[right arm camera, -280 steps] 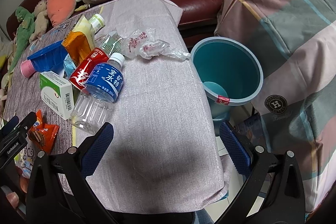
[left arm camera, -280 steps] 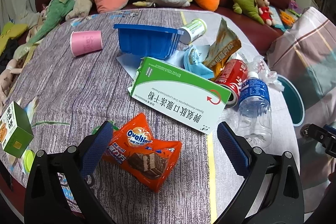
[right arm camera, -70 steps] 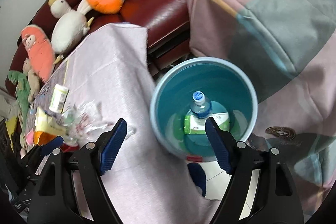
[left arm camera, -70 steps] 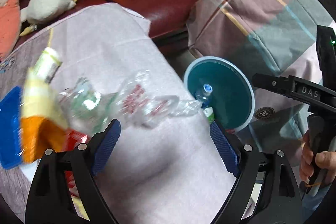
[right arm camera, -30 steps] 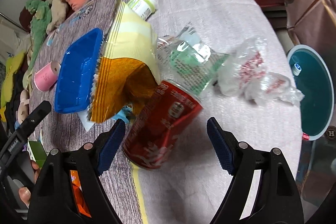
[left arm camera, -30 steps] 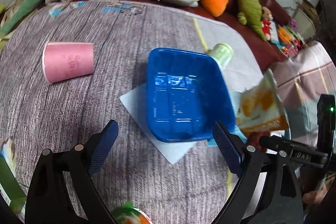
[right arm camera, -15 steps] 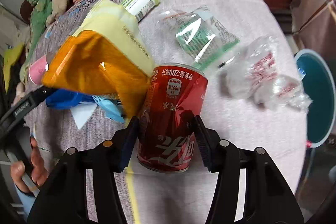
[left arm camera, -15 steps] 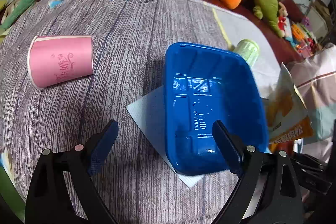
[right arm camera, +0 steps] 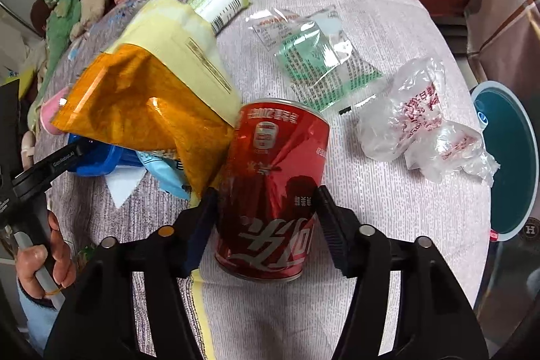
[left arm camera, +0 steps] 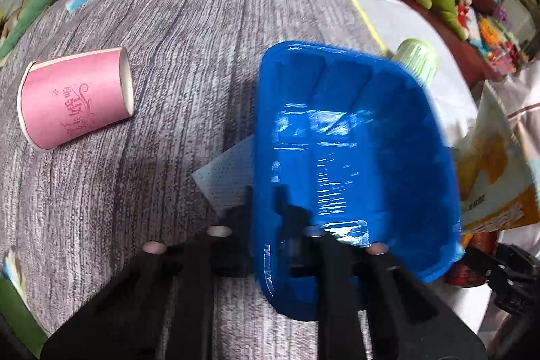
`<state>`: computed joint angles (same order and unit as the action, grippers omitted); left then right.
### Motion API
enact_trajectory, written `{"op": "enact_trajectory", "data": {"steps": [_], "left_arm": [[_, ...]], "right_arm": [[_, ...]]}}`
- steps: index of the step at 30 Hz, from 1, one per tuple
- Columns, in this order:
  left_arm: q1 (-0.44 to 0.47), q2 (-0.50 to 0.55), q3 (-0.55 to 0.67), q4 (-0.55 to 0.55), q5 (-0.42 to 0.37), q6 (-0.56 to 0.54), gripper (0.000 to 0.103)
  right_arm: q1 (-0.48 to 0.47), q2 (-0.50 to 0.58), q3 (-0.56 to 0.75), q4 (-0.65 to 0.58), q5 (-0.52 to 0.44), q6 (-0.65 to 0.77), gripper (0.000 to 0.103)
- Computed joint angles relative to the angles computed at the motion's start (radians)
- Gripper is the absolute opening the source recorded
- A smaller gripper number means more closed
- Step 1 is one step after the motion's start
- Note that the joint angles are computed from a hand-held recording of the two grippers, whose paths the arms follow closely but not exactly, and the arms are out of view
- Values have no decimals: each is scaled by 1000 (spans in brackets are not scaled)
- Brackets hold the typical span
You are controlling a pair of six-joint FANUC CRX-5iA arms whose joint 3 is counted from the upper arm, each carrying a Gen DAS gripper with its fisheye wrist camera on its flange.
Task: Collect trash
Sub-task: 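Grasp the blue plastic tray rim with the left tool while the right tool grasps the Coca-Cola can, then carry the can over the teal bin and open the right tool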
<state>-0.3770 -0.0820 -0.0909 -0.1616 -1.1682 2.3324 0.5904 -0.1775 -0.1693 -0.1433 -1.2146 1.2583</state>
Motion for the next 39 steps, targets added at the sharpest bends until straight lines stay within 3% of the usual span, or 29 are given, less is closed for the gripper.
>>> {"op": "enact_trajectory", "data": {"steps": [13, 18, 24, 39], "left_arm": [[-132, -68, 83, -134, -64, 156, 8], [-225, -54, 182, -215, -123, 207, 8], [-343, 36, 347, -288, -189, 199, 8], [-413, 236, 531, -220, -217, 113, 8]], "right_arm": [[-124, -78, 9, -112, -23, 84, 49], [-192, -118, 18, -159, -28, 121, 49], [-338, -153, 38, -233, -45, 196, 49], [-681, -148, 68, -397, -108, 366, 49]]}}
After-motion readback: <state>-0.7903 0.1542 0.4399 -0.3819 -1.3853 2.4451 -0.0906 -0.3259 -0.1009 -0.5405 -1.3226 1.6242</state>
